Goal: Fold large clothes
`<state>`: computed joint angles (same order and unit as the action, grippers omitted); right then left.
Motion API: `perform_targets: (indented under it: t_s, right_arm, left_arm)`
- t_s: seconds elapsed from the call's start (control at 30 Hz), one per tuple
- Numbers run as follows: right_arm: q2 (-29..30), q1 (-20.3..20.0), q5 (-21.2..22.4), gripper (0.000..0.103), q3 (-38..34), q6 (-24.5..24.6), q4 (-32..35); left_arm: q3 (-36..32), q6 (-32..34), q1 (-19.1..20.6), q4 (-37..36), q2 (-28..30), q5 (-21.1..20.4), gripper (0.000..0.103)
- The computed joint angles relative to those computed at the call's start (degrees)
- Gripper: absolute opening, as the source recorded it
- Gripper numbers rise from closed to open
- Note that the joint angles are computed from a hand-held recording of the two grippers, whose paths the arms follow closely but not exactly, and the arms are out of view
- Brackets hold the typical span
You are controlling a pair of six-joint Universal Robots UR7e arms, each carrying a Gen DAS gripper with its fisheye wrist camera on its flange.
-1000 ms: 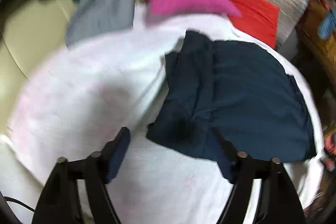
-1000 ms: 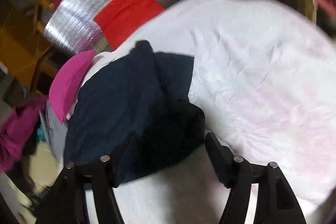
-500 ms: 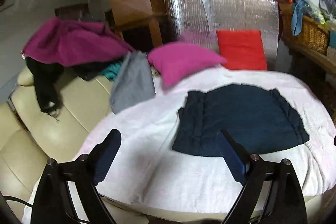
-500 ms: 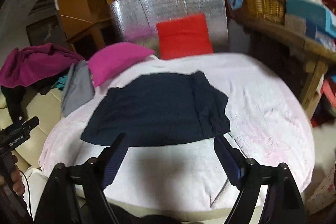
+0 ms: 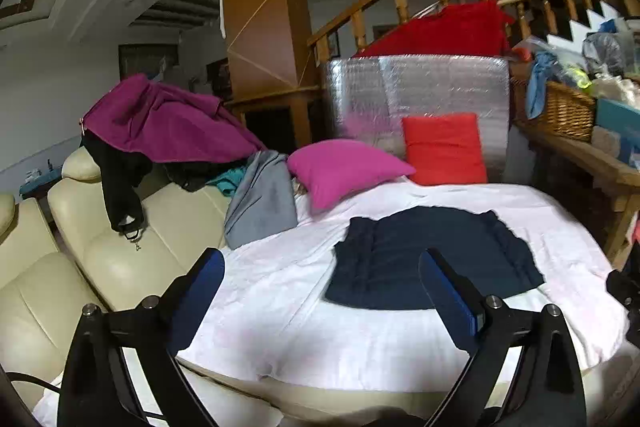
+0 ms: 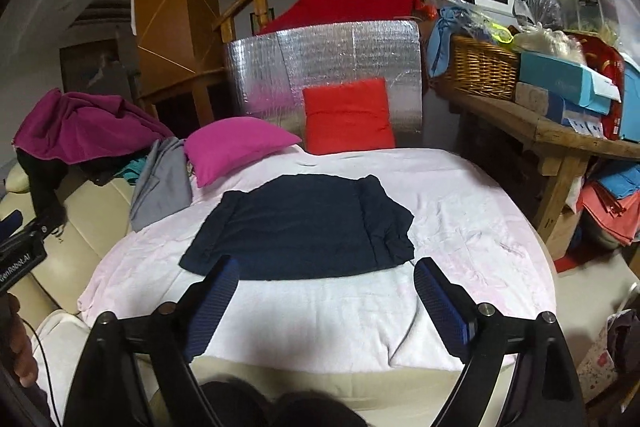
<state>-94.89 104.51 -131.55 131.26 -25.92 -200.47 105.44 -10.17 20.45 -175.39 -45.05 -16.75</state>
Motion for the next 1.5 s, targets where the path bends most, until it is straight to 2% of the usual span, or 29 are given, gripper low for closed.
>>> perform_targets:
  t_s: [0.1, 0.47, 0.63, 0.83, 1.03, 1.17, 1.5]
  right_arm:
    - [0.2, 2.7, -3.1, 0.091, 1.3, -0.6, -2.8]
    - [0.5, 9.9, -9.2, 0.092, 4.1, -1.6, -9.0]
    - [1.2, 11.3, -10.3, 0.092, 3.5, -1.5, -8.5]
    - [2.7, 12.8, -11.3, 0.092, 1.6, -2.9, -9.2]
    - [4.4, 11.8, -11.4, 0.092, -0.6, -2.5, -7.3]
    - [5.9, 10.4, -10.2, 0.092, -1.1, -4.0, -9.4]
    - [8.2, 5.3, -6.2, 0.092, -3.8, -3.8, -7.0]
  left_arm:
    - [2.0, 1.1, -1.4, -2.2, -1.3, -0.9, 0.098]
    - [5.4, -5.2, -4.0, 3.5, -5.3, 1.4, 0.099]
    - [5.6, -6.7, -4.2, 5.8, -6.4, 1.6, 0.099]
    - [5.0, -4.6, -4.2, 3.9, -6.2, 2.1, 0.099]
    - [3.7, -1.7, -3.5, 1.4, -5.3, 2.2, 0.099]
    - [2.2, 0.1, -2.2, 0.4, -4.4, 1.1, 0.099]
    - [-1.3, -0.8, 1.1, 4.0, -2.1, -0.1, 0.099]
